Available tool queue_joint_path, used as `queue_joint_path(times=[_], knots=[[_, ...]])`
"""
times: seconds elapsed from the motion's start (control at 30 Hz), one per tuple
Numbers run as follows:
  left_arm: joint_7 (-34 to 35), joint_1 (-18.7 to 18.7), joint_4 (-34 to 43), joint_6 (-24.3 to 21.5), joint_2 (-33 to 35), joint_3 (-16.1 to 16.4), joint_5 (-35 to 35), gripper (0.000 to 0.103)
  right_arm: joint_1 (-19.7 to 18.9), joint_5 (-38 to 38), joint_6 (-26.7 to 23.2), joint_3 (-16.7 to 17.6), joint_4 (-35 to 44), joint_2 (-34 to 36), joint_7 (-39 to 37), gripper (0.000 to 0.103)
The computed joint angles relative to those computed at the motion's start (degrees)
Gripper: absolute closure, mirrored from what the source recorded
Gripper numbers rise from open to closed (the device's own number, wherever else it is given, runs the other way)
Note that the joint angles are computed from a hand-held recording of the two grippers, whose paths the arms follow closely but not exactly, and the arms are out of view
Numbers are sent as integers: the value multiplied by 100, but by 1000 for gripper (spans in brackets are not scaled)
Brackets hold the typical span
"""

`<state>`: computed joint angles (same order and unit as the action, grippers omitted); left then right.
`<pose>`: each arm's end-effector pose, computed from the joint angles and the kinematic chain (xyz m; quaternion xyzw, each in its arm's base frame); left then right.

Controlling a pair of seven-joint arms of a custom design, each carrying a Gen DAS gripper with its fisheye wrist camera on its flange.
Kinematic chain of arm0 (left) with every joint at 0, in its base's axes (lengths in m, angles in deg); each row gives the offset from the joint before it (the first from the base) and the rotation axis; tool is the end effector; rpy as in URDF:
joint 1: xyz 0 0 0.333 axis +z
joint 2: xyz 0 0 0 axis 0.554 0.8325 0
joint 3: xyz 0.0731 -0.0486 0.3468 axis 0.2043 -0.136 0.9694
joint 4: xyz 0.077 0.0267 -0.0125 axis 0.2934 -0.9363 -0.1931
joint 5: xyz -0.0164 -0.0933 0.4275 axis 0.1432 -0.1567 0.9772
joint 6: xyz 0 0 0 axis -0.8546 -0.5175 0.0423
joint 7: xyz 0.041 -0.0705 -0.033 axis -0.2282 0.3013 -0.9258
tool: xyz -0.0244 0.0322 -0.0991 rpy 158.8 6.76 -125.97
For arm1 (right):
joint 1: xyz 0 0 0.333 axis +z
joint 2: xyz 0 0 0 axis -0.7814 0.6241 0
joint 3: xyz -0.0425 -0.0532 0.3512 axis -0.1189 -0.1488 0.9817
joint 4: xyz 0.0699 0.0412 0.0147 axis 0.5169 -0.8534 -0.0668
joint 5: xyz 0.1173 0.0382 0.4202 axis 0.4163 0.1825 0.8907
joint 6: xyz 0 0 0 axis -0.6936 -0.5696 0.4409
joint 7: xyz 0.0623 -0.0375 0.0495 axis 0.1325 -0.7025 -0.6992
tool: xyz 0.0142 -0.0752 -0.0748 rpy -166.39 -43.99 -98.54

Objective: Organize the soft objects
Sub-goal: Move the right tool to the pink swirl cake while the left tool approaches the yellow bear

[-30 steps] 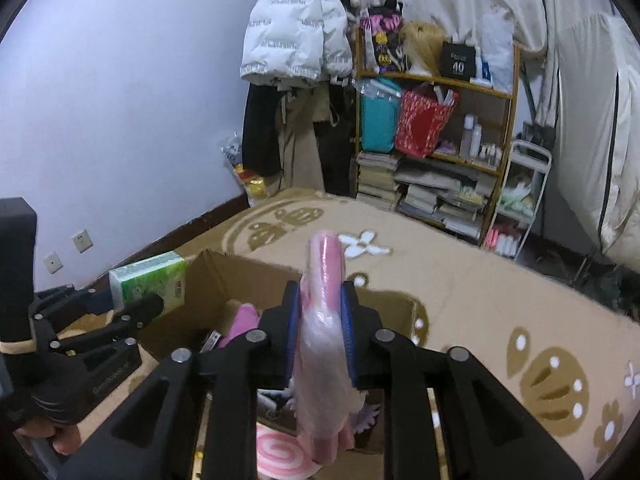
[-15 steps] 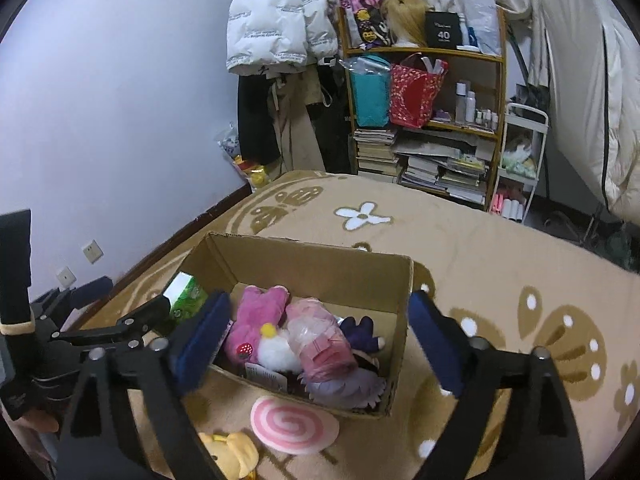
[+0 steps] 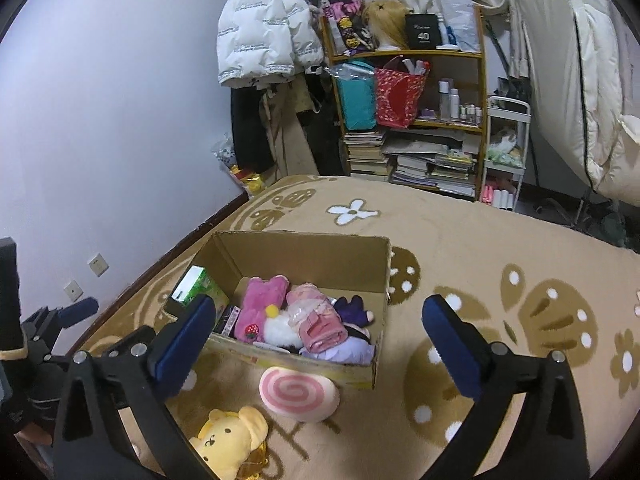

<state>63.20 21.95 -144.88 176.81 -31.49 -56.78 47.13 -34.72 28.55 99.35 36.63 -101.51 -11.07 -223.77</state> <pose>0.4952 -0.1181 0.5028 -0.4689 0.7973 -0.3101 0.2198 0.4046 0.2825 0.5124 -0.4845 0.7549 -0.3056 0.3194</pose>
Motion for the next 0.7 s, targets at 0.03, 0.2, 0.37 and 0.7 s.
queue_joint_path(times=[0.03,0.2,0.37,0.7], knots=[[-11,9,-36,-17,-49,6,1,3,14,14,-24,22,-21,-23,37,0],[165,-119,-224,-202,-339,165,-175,3,120,161,-61,73,-103,-44,44,0],[278,-101,-351,-404,-444,186,-254,3,200,205,-110,124,-168,-35,93,0],[-63,172,-395,-737,-326,-58,101,3,212,135,287,34,-347,176,344,0]])
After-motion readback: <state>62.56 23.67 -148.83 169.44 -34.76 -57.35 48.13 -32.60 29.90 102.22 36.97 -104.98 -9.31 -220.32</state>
